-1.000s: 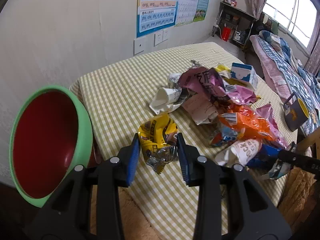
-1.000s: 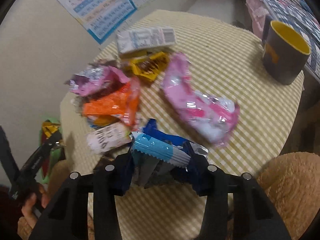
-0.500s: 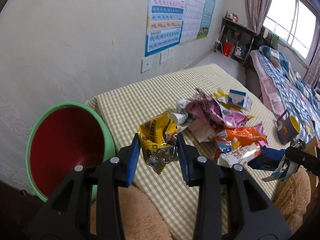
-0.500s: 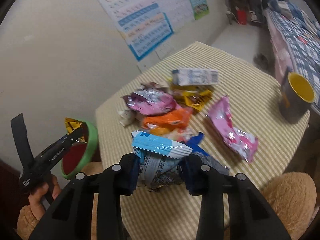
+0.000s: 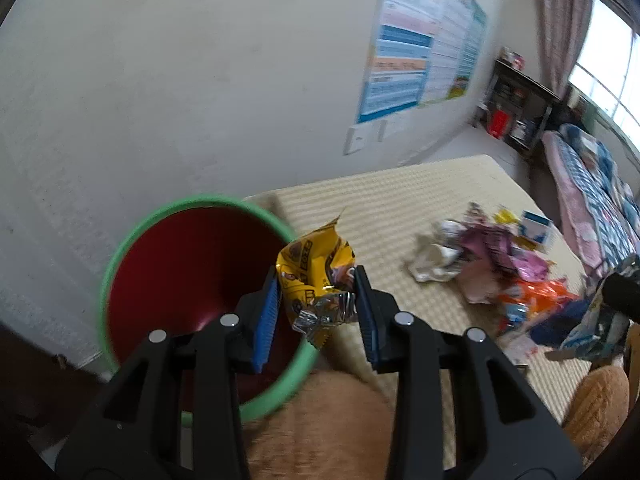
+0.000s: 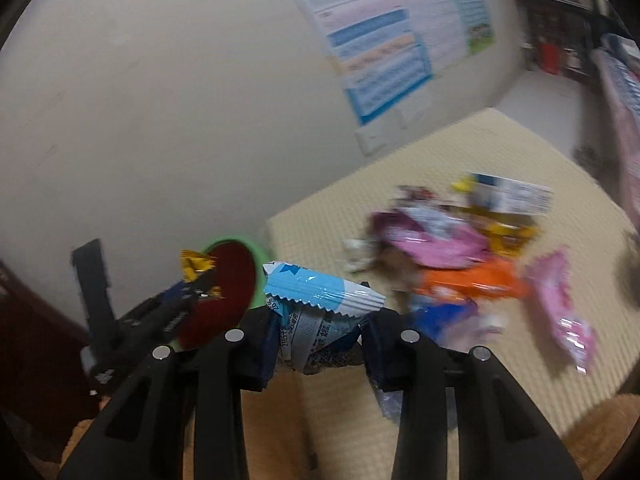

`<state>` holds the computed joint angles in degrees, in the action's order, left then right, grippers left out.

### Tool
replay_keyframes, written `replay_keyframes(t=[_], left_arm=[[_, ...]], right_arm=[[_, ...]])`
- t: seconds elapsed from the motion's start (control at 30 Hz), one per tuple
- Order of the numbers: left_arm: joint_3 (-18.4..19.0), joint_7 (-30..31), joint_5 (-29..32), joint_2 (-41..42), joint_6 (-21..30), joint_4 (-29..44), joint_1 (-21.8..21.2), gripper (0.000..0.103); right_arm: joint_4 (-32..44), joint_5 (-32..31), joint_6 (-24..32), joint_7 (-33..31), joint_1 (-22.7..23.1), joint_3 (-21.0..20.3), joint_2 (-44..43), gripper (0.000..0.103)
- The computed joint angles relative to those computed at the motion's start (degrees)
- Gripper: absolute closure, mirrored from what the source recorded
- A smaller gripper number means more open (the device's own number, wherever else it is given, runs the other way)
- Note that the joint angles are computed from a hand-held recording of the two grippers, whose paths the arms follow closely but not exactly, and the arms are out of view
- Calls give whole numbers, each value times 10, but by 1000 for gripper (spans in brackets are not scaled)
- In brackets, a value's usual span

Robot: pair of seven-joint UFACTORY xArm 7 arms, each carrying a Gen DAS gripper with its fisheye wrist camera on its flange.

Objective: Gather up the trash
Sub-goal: 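Carry both wrappers over the red bin and open both tools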

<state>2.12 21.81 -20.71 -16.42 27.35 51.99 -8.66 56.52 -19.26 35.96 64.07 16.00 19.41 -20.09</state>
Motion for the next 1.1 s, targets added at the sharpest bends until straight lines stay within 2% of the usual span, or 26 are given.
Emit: replay_keyframes(t=[0.17, 0.37, 0.53, 0.67, 0.77, 0.9, 1.1], left_arm=[[16, -13, 8, 23, -4, 9, 30, 69], [27, -28, 6, 52, 1, 20, 67, 69], [27, -38, 5, 76, 12, 32, 89, 69], [25, -42, 7, 84, 21, 33, 101, 69], [26, -41, 2, 86, 26, 31, 108, 69], [23, -41, -4, 98, 28, 39, 112, 69], [22, -30, -21, 101, 25, 43, 114, 69]], right_arm=[[73, -18, -36, -29, 17, -1, 101, 68], [156, -15, -69, -53, 61, -37, 209, 68], [210, 14, -88, -85, 93, -67, 269, 68], [248, 61, -117, -137, 108, -78, 313, 67], [278, 72, -113, -158, 123, -88, 343, 67], [321, 55, -84, -160, 148, -109, 375, 67], [334, 76, -87, -177, 151, -112, 392, 66]])
